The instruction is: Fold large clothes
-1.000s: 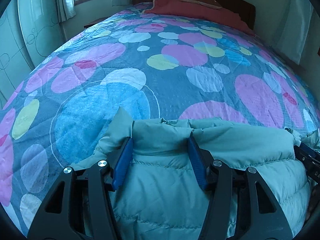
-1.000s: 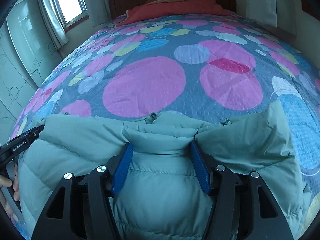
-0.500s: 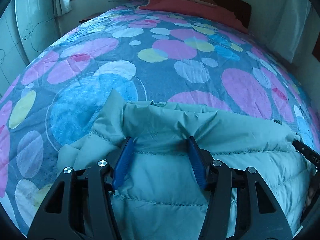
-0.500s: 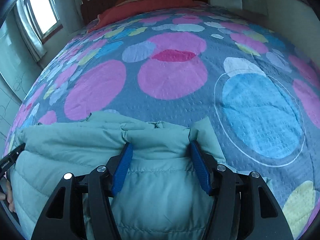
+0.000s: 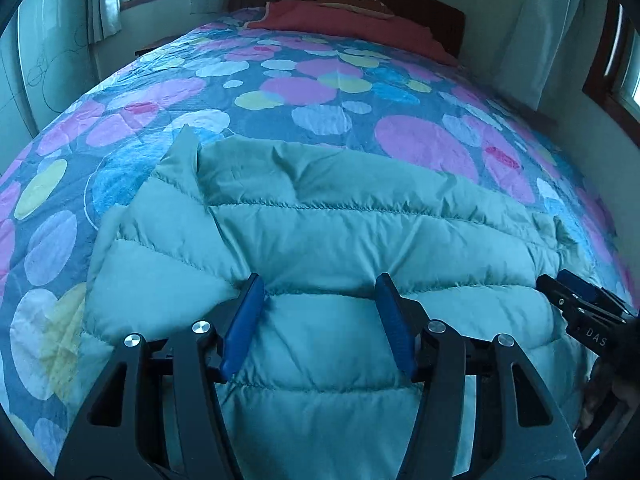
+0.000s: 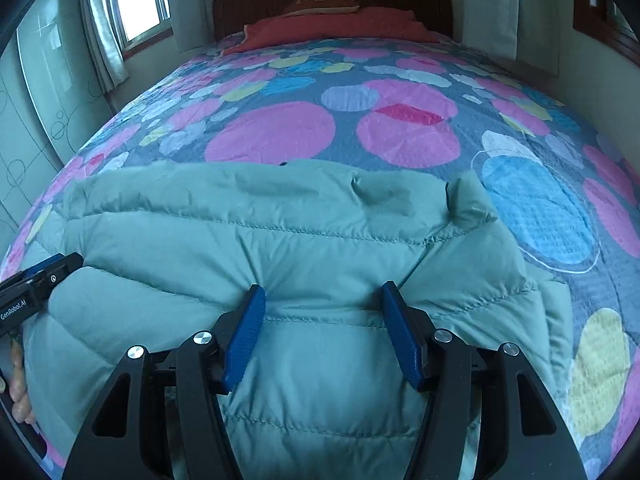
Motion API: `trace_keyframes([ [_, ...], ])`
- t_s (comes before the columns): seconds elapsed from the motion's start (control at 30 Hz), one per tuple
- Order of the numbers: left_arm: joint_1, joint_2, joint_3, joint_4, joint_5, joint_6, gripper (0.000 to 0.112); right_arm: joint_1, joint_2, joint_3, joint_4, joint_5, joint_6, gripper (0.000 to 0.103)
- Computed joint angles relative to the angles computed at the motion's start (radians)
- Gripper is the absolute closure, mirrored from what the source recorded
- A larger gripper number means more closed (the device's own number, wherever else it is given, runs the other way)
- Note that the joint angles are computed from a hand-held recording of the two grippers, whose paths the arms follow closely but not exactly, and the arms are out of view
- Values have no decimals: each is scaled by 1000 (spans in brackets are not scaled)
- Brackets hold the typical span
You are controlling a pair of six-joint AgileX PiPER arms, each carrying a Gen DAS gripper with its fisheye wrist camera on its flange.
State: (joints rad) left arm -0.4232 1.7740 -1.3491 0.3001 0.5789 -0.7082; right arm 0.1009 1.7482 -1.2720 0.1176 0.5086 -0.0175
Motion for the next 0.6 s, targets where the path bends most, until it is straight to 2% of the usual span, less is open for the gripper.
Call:
trace_keyframes([
  [0.07, 19, -78, 82, -40, -39, 3, 54, -27, -61, 44, 74, -2, -53, 44],
  [0.17, 37, -212, 231, -15, -77, -69, 50, -86, -169, 146, 165, -3, -124, 44],
  [0.33, 93, -425, 438, -22, -82, -166, 50, -240, -337, 327, 316, 40, -249, 43],
  [0.43, 89, -562, 550, 36, -48, -317, 49, -345, -419, 421, 384, 90, -307, 43],
  [0.53, 82, -656, 636, -12, -43, -362, 48, -434, -466, 489, 480, 130, -393, 43],
  [0.6, 72, -694, 693, -75, -68, -371, 48, -494, -477, 530, 578, 174, -474, 42],
])
